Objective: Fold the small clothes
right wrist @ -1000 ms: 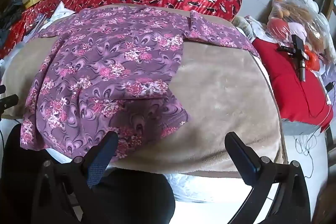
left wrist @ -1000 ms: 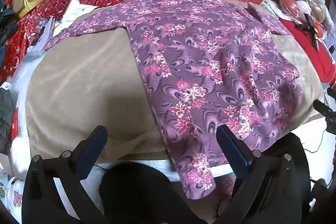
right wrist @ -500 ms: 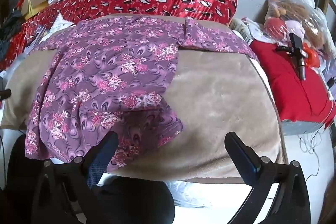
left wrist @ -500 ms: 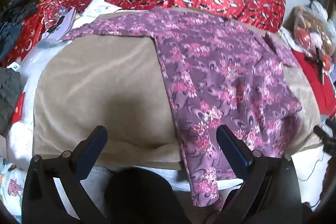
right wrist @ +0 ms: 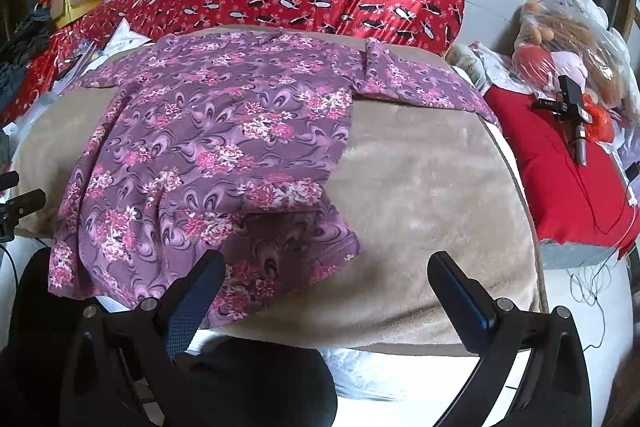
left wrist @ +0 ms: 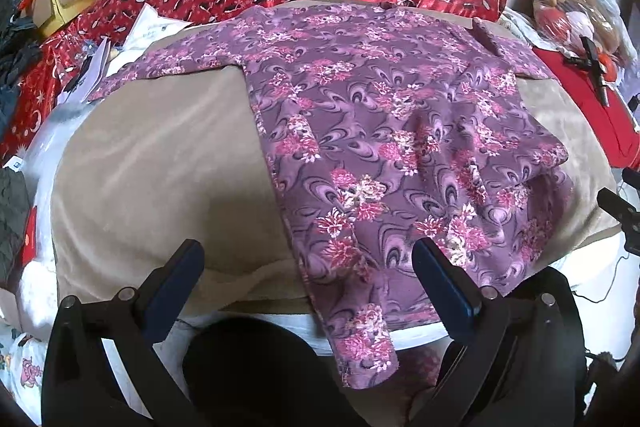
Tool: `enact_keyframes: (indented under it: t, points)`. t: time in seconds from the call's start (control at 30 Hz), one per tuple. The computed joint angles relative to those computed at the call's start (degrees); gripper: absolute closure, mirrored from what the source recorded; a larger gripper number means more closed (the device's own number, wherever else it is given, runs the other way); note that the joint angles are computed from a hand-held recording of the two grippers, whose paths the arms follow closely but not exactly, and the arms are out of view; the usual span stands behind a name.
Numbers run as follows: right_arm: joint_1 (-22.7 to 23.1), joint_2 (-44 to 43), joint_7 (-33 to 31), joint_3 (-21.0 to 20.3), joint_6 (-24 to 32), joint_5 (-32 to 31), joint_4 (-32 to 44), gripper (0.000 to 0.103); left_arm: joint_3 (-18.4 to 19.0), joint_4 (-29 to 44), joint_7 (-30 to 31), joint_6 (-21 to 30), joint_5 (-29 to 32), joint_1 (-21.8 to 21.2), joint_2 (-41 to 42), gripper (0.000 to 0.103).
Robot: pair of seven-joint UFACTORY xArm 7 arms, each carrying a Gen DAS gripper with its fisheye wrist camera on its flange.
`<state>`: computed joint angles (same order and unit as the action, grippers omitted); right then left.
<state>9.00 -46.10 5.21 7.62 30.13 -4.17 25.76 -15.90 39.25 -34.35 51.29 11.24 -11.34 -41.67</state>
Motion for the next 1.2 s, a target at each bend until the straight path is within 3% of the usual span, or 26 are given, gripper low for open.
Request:
enact_keyframes:
  t: [1.2]
  points:
    - [1.3, -4.0, 0.5, 0.2, -1.3, 0.7, -1.7, 0.002, -1.6, 0.4, -0.8, -0.3, 0.7, -1.6, -0.6, 0.0]
